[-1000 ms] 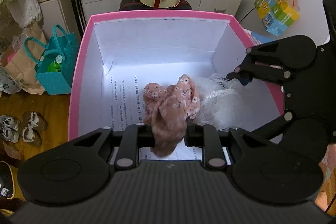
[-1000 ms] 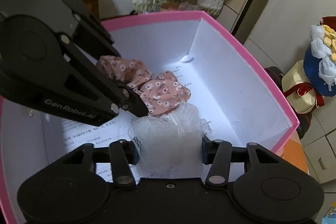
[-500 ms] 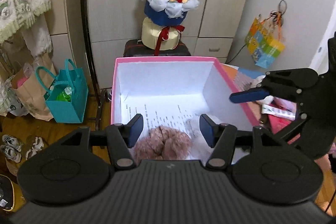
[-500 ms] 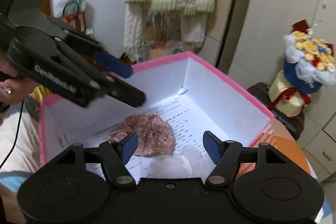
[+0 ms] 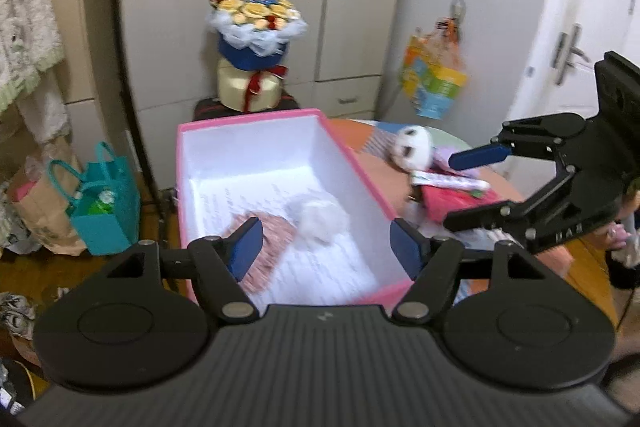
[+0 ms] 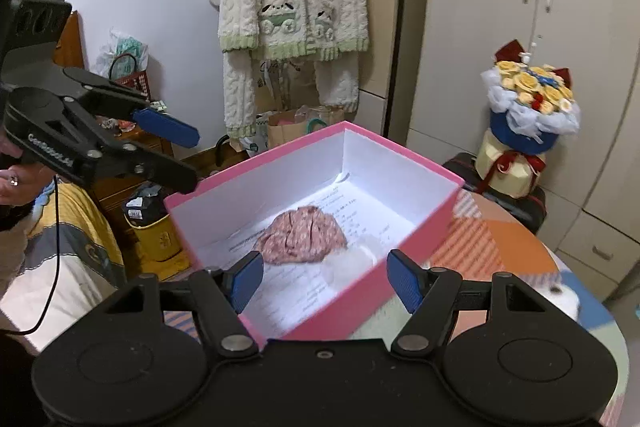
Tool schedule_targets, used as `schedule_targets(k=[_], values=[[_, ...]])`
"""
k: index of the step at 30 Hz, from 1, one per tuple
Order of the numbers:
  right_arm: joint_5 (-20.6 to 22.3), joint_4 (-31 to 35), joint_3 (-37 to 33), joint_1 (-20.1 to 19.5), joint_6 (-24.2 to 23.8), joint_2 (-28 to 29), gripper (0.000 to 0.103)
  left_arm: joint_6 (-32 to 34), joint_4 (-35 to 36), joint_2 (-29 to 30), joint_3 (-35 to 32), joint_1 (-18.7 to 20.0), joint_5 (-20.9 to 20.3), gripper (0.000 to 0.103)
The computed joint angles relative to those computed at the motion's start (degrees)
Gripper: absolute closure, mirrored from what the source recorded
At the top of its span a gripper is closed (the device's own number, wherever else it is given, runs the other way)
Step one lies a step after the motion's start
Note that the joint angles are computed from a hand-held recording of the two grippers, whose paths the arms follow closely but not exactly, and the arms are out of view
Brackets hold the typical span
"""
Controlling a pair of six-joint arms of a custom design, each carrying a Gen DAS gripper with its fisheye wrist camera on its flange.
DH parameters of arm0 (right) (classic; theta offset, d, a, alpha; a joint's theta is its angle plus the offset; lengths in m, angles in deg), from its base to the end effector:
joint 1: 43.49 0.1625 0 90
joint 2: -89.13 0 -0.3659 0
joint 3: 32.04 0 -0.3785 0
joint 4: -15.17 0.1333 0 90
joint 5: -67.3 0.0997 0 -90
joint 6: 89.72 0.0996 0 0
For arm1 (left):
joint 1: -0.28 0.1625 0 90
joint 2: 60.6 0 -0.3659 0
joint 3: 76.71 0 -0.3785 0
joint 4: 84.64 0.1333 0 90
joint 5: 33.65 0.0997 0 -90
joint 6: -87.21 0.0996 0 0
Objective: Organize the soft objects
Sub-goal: 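Lift both grippers out of the pink box back over the table, then grasp the white-purple toothpaste tube with the right gripper while the left grasps the white packet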
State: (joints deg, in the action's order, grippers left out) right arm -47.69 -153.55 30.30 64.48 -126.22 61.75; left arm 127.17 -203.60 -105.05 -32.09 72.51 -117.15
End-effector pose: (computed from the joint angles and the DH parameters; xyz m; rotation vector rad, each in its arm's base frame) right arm 0.3242 -0.7039 0.1176 0.9305 -2.2858 0.8866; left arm -0.0988 -0.7819 0.3789 1.3422 2.5212 -0.6881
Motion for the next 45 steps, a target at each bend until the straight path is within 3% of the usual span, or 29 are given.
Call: schedule_targets(k=[11, 21, 30, 37, 41, 45], values=[[-5.54, -11.68, 21.70, 1.62, 4.87, -12.29, 0.027, 3.01, 0.67, -10.50, 15.51, -1.72, -2.38, 0.031], [-8.54, -21.27, 35.26, 0.45, 6.63, -18.51, 0.025, 6.10, 1.97, -12.91, 24.54, -5.08, -2.96, 0.031], [-7.12, -23.29, 40.22, -3.32, 7.58, -22.08, 0.025, 3.48, 1.11, -7.65, 24.47, -6.83, -1.14, 0.031], [-4.51, -24.02, 39.94, -6.94, 6.11, -22.55, 0.025, 2.88, -9.21, -3.06, 25.97, -7.86, 3.32, 0.032], [-0.76, -24.80, 37.14, -9.65, 5.21, -20.89, 0.025, 5.44, -18.25, -0.17, 27.52, -8.49, 6.18, 0.033], [1.08, -25.91, 32.75, -11.50, 2.33, -18.17, 0.025, 4.30, -19.58, 3.04, 25.24, -8.47, 7.35, 0.033]])
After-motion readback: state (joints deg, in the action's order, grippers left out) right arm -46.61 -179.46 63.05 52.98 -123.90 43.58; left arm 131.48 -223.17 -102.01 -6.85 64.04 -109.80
